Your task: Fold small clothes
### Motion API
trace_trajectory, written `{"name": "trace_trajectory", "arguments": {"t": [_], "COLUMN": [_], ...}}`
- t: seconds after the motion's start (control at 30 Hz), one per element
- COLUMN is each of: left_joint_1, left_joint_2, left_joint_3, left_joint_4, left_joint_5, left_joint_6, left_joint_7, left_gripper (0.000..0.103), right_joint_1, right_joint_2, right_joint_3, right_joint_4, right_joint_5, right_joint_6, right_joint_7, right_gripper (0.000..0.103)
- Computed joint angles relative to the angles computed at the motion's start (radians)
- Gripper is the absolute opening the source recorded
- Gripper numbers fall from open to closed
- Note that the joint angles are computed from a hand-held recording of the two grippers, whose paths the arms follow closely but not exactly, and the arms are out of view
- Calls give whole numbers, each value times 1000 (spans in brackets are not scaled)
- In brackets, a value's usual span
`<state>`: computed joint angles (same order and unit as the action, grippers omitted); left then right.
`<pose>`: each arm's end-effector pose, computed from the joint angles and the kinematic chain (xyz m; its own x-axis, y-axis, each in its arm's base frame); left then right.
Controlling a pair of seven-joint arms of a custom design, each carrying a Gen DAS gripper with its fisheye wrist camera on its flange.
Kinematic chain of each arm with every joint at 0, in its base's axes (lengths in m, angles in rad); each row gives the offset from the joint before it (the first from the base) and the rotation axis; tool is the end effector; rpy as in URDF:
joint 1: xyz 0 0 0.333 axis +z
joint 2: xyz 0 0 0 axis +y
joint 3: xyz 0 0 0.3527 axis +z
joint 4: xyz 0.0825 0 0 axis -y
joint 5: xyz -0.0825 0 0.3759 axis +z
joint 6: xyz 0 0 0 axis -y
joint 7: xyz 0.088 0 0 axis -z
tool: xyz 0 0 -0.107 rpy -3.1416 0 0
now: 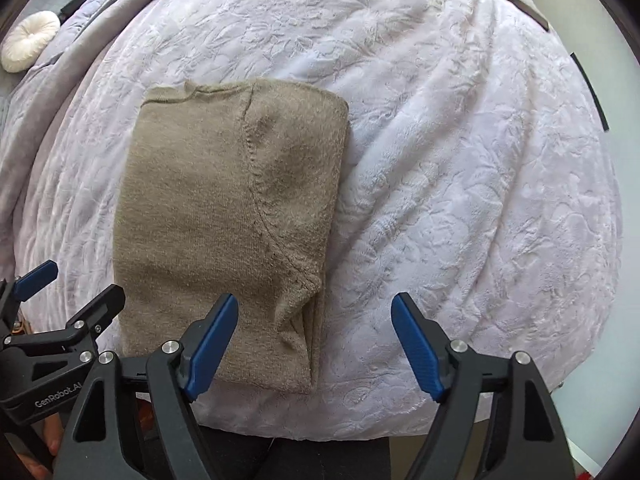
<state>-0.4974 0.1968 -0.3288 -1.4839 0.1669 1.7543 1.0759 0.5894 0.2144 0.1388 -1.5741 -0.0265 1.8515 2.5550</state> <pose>0.4502 -0.4354 0.6095 -0.3361 -0.9405 -0.0510 -0.9326 0.3398 -0.1218 0.4808 0.4143 0.5593 -0.2496 -0.9667 -0.0561 -0.9673 0.2516 -0.0330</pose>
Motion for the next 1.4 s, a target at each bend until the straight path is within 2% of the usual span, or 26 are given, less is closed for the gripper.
{"name": "trace_trajectory", "arguments": {"t": [0.13, 0.53, 1.4], "left_joint_1": [-7, -6, 2], "left_joint_2": [15, 33, 30], "left_joint_3": [3, 9, 11], "left_joint_4": [34, 64, 53], "left_joint_5": [25, 29, 25], "left_joint_6": [-21, -50, -44], "left_joint_7": [-5, -8, -17], "left_gripper": [103, 103, 103], "right_joint_1": [16, 29, 39], "right_joint_2": [16, 52, 89], "right_joint_3": [0, -12, -23], "right_joint_4": [48, 116, 165], "right_joint_5": [-43, -57, -42], "right_joint_6": [-28, -54, -83], "right_joint_7": [2, -8, -26], "right_gripper": [81, 81, 81]}}
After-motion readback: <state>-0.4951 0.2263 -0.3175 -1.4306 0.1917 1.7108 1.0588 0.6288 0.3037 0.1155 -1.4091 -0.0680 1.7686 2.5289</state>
